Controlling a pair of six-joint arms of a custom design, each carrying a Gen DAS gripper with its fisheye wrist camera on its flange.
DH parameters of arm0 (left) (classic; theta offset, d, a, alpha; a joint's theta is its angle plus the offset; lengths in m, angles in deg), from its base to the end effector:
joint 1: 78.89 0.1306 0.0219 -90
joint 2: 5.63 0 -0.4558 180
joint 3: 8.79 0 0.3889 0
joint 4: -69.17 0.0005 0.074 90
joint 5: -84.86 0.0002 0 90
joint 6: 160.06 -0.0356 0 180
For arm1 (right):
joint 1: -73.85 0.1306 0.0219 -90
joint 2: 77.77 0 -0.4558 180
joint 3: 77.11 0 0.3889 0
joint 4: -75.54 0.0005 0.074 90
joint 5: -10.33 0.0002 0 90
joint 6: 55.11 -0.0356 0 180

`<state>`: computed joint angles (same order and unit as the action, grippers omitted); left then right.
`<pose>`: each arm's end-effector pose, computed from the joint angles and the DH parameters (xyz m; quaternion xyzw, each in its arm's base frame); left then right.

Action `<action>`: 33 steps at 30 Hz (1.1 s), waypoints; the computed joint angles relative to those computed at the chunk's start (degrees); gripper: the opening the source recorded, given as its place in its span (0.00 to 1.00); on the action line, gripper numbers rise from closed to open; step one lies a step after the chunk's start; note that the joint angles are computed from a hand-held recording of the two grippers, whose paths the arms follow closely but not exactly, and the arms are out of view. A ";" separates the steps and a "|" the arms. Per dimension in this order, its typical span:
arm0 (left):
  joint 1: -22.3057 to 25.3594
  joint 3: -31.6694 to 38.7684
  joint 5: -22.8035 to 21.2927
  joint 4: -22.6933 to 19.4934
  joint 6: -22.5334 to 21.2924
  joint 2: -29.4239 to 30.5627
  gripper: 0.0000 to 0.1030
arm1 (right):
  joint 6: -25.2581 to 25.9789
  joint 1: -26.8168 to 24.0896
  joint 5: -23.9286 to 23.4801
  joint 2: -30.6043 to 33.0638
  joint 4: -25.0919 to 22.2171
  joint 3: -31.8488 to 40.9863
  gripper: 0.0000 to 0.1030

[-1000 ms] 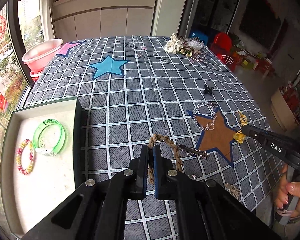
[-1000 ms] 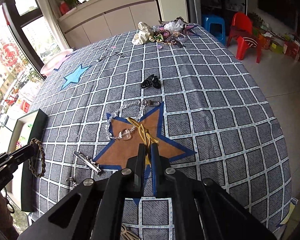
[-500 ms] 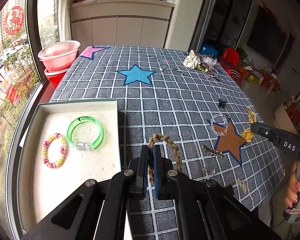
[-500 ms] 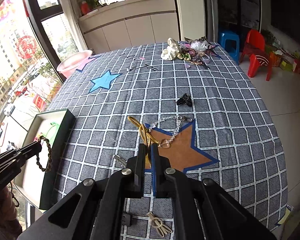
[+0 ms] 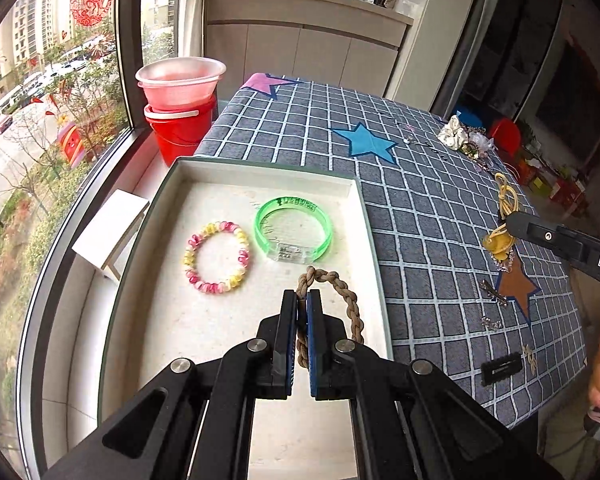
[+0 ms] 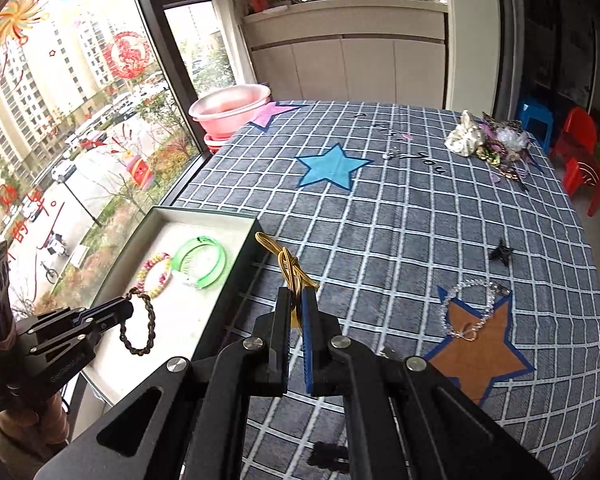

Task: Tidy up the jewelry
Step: 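Carry both items into the white tray and open both tools to release them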

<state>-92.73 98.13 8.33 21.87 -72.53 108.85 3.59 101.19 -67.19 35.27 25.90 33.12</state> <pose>0.6374 -0.1661 0.4053 0.1693 0.9322 -0.1410 0.2872 0.5855 0.2935 0.4446 0.0675 0.9394 0.0669 0.3294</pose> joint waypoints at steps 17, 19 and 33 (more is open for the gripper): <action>3.71 4.99 0.99 -9.03 -2.10 6.02 0.12 | 3.86 3.19 -11.40 16.00 -8.04 18.35 0.05; 3.77 6.08 0.65 -10.26 -2.40 6.90 0.12 | 3.77 3.35 -12.15 16.88 -8.86 19.15 0.05; 2.81 15.83 -3.89 -15.15 -1.65 13.07 0.12 | 3.17 2.08 -13.51 23.33 -14.37 27.61 0.05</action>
<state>-89.92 113.96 4.44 6.72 -74.18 121.91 6.76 103.27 -80.69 58.61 11.52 60.73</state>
